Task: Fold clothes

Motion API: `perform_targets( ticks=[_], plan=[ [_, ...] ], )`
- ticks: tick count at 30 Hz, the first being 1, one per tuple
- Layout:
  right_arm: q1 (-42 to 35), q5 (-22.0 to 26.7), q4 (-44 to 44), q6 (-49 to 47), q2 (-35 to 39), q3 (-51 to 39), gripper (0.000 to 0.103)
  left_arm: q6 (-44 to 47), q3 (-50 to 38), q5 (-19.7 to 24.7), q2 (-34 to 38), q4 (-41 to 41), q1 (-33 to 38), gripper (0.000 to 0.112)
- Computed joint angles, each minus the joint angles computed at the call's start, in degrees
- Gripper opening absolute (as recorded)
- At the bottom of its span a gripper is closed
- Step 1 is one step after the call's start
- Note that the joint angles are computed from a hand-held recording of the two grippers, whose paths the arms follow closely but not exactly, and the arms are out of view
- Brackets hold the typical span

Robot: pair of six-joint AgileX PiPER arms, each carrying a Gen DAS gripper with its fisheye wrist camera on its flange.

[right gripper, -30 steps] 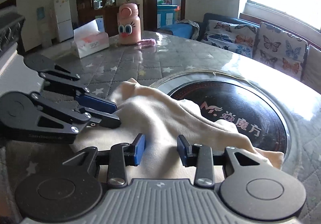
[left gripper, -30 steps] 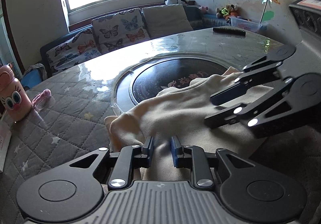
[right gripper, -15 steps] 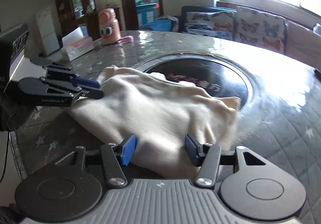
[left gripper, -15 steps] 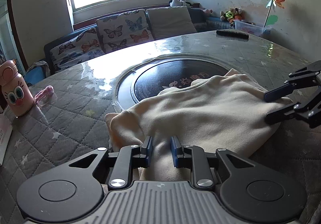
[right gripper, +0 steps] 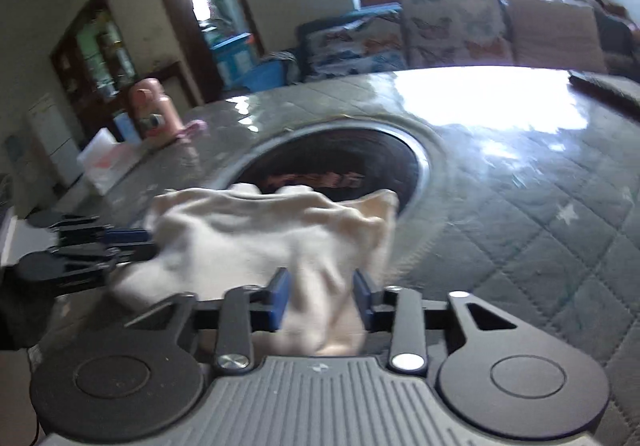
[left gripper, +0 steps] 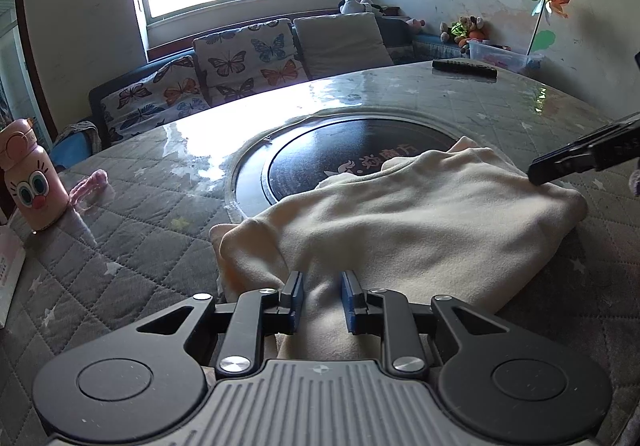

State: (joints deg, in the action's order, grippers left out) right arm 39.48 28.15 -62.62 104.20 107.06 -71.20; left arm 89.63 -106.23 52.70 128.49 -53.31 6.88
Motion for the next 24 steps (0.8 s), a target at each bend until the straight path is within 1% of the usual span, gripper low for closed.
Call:
perform_targets(
  ticks=[2,3,6,9,11,12,13,19,21,22,24],
  plan=[
    [-1.22,-1.41,-0.25,1.19,0.48,0.13,0.024,0.01,0.18,-0.21,-0.11,0.04,-0.07,0.023],
    [-1.73,-1.86,-0.27,1.44,0.89,-0.04,0.024,0.06,0.31,-0.32,-0.18,0.03,-0.1,0.023],
    [-2.16,-0.53,1.16,-0.87,3.46,-2.8,0.023,0.22,0.43,-0.43,-0.24,0.04,-0.15,0.024],
    [-1.9,0.43,-0.32,0.85,4.33,-3.5,0.02,0.16,0.41,-0.48,-0.23,0.03,-0.17,0.025],
    [-1.54,1.48,-0.56,1.18,4.94,-4.06,0.008,0.27,0.45,-0.64,-0.21,-0.04,-0.22,0.025],
    [-1.27,2.24,-0.58,1.04,5.34,-4.47,0.007,0.27,0.53,-0.7,-0.24,-0.07,-0.23,0.026],
    [-0.98,3.01,-0.62,0.7,5.64,-4.94,0.005,0.29,0.63,-0.73,-0.31,-0.08,-0.22,0.026],
    [2.11,11.99,-4.1,-2.54,6.12,-8.49,0.003,0.59,0.75,-0.62,-0.33,-0.25,-0.15,0.026],
    [1.86,13.34,-2.22,-5.46,7.2,-10.03,0.003,0.71,0.95,-0.77,-0.42,-0.39,-0.18,0.026],
    [1.3,13.07,-0.43,-7.18,8.05,-10.65,0.003,0.81,1.06,-0.82,-0.46,-0.46,-0.15,0.026],
    [0.88,12.21,0.22,-7.38,8.8,-10.51,0.003,0.68,1.06,-0.8,-0.49,-0.33,-0.18,0.026]
  ],
)
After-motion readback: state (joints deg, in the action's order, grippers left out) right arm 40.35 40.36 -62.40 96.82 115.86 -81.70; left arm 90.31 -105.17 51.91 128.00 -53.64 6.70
